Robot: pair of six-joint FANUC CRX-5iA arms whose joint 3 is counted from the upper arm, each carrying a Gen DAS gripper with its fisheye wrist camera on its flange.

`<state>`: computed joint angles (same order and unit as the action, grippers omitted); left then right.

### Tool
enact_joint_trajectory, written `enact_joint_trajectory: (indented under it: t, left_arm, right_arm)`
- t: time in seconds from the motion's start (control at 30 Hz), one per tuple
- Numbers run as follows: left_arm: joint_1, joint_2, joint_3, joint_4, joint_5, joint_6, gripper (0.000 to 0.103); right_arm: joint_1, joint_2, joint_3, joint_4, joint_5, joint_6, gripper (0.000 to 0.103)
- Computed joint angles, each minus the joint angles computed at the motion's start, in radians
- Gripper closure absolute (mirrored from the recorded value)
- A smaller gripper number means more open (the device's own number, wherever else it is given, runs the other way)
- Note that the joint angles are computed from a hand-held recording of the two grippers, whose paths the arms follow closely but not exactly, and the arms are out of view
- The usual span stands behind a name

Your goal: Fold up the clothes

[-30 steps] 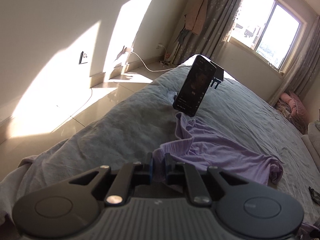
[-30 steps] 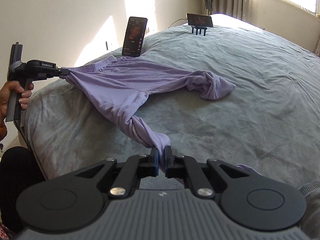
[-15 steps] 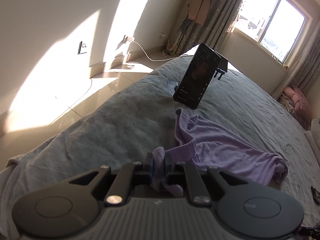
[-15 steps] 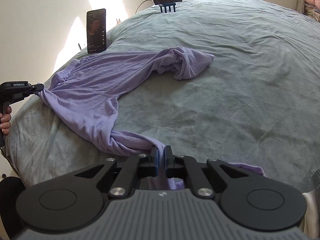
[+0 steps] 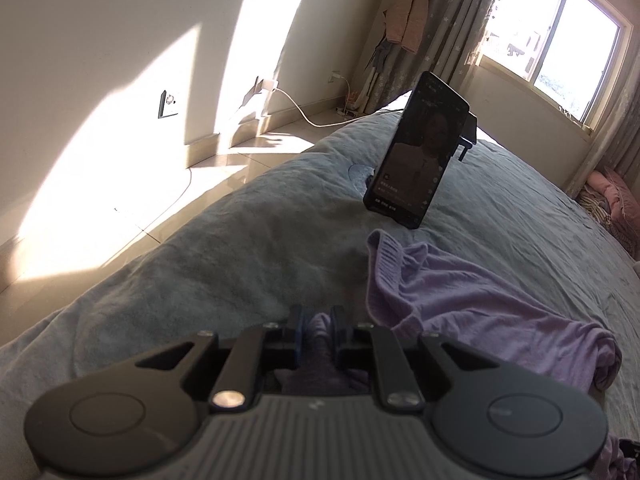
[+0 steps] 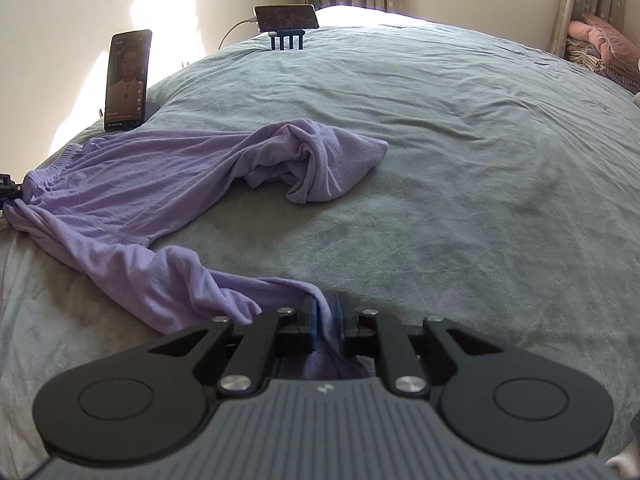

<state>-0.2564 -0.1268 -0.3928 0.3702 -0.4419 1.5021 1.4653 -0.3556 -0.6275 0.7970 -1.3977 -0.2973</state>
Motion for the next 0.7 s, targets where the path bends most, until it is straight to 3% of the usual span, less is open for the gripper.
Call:
enact_joint_trajectory:
  t: [0.17,0.23,0.3,0.7]
  left_arm:
    - [0.033,-0.040,-0.073,0.205,-0.006,-0.141,0.076]
    - [0.046,-0.056,-0.102,0.280,-0.014,-0.177,0.075]
    - [0.056,-0.068,-0.122,0.333,-0.026,-0.197,0.075]
    - [0.083,-0.163,-0.215,0.429,-0.068,-0.186,0.071]
  right_arm:
    - [0.049,0.005,0.004,0.054,-0.052,0.000,0.082]
    - [0.070,0.012,0.008,0.086,-0.067,-0.001,0.065]
    - [0.086,0.020,0.013,0.113,-0.070,0.008,0.064]
    - [0.055,0.114,0.063,0.144,0.170,0.216,0.064]
